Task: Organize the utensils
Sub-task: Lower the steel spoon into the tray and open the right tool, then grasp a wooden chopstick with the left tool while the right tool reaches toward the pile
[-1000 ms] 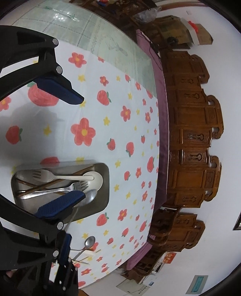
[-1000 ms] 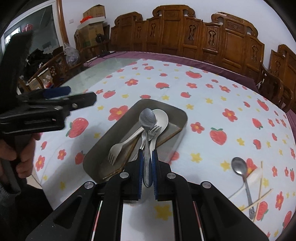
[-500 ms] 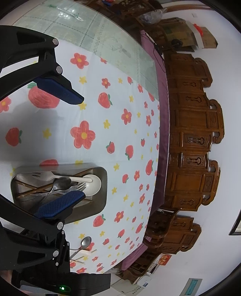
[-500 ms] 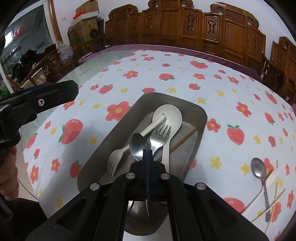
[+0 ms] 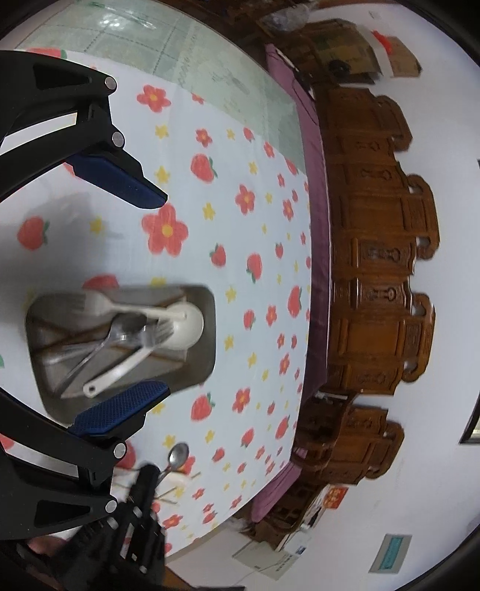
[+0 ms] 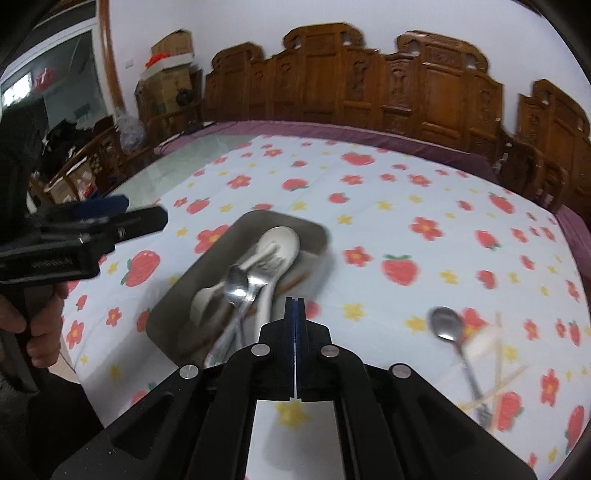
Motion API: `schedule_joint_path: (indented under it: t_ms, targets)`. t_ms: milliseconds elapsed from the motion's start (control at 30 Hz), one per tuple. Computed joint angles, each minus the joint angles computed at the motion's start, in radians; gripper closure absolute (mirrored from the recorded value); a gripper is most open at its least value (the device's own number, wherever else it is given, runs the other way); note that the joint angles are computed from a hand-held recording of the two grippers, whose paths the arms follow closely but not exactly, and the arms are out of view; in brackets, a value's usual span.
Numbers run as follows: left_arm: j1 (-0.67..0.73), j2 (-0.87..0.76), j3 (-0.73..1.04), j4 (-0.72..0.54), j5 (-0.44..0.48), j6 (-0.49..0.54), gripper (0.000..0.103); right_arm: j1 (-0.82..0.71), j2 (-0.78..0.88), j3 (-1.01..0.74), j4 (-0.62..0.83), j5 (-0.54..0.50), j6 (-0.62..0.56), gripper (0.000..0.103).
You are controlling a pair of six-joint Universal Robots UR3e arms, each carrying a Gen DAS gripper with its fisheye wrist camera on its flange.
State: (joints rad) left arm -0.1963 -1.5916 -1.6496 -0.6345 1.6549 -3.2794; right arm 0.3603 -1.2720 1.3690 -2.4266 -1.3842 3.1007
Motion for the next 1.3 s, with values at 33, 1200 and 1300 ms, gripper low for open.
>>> schedule_joint_path:
  t_ms: [33, 1200, 1300]
  targets:
    - [-0.022, -0.013, 0.011, 0.004, 0.007, -0.007, 0.012, -0.024, -0.042, 0.045, -0.01, 0.011, -0.004, 0.102]
    - [-0.404, -0.405, 0.29, 0.079, 0.03, -0.035, 0.013, -0.502, -0.333, 0.682, -0.19, 0.039, -0.235, 0.086]
    - [-0.422, -0.446, 0.322, 0.078, 0.025, -0.017, 0.021, -0.542, -0.361, 0.717, -0.194, 0.074, -0.243, 0.085]
